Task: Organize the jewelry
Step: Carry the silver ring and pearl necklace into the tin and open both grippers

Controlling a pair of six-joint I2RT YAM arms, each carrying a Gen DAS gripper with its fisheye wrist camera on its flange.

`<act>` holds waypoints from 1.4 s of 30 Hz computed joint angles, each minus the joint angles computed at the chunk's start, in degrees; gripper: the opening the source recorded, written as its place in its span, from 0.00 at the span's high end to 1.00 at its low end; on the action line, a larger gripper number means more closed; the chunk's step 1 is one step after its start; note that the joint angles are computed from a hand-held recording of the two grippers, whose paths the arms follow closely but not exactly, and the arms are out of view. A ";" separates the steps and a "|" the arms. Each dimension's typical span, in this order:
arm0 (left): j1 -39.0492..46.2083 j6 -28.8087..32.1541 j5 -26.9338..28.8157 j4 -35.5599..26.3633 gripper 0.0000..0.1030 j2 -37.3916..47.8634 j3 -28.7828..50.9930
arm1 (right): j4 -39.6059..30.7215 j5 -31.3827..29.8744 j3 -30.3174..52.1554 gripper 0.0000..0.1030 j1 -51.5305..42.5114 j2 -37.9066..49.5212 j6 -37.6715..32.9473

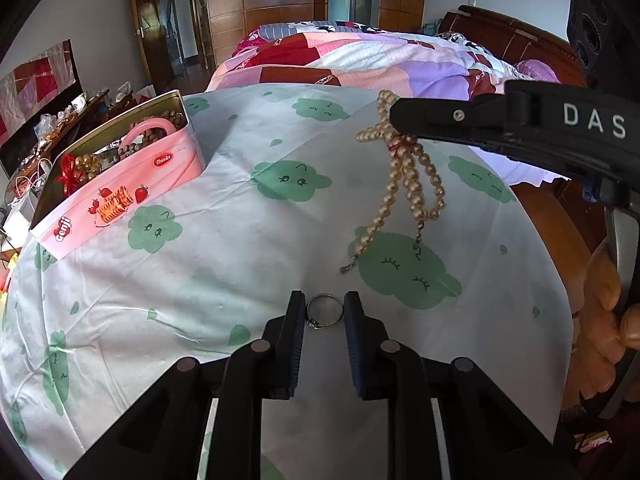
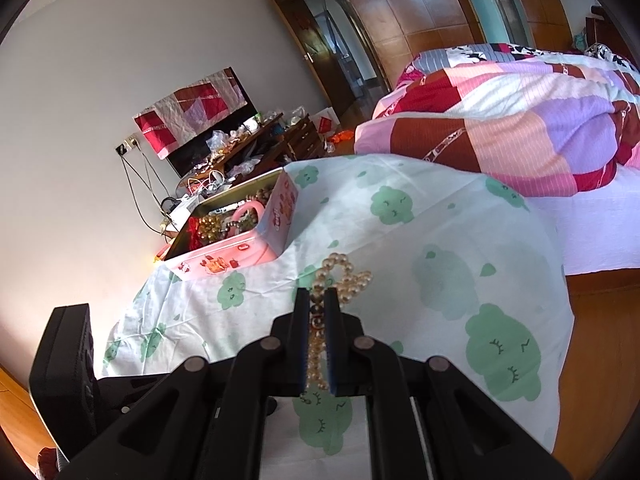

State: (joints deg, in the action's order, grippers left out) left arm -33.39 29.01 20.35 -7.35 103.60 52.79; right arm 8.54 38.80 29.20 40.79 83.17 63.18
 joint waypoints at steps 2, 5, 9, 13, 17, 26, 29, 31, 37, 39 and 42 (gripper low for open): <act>0.01 0.19 0.48 0.15 0.81 -0.29 -0.24 | -0.07 0.22 -0.23 0.91 -0.06 -0.53 0.16; 0.92 -0.45 1.88 2.34 0.81 -2.18 -2.04 | 0.00 0.67 -0.49 0.91 0.09 -0.99 0.32; 3.73 -3.08 5.42 6.76 0.81 -5.32 -5.02 | -0.05 0.94 -0.24 0.91 0.16 -1.26 -0.21; 5.42 -5.88 6.32 11.15 0.81 -7.67 -6.90 | -0.22 1.23 0.42 0.91 0.43 -1.60 -1.44; 7.68 -8.09 7.64 10.64 0.81 -7.66 -4.94 | 1.18 0.27 1.02 0.91 0.12 -2.09 -3.68; 12.90 -10.96 10.13 11.91 0.81 -6.32 -2.10 | 0.10 -1.18 6.47 0.91 -1.34 0.44 -8.86; 14.33 -11.85 10.64 12.27 0.81 -5.69 -0.74 | 0.56 -2.22 9.23 0.91 -1.97 1.91 -11.75; 15.41 -12.46 11.00 12.25 0.81 -5.25 0.40 | 1.05 -2.99 10.84 0.91 -2.44 2.82 -13.53; 16.85 -14.52 11.42 12.36 0.81 -2.69 5.24 | 4.12 -7.12 15.99 0.91 -5.38 6.12 -19.07; 16.85 -15.30 11.39 12.76 0.81 -1.44 7.06 | 4.55 -8.31 18.16 0.91 -6.48 7.48 -20.80; 16.69 -16.53 11.55 12.91 0.81 1.12 10.57 | 4.83 -10.53 22.23 0.91 -8.63 10.36 -23.59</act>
State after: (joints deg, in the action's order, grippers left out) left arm -16.70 12.48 31.90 5.56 104.72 63.36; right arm 13.36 28.26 51.42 32.16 93.53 39.59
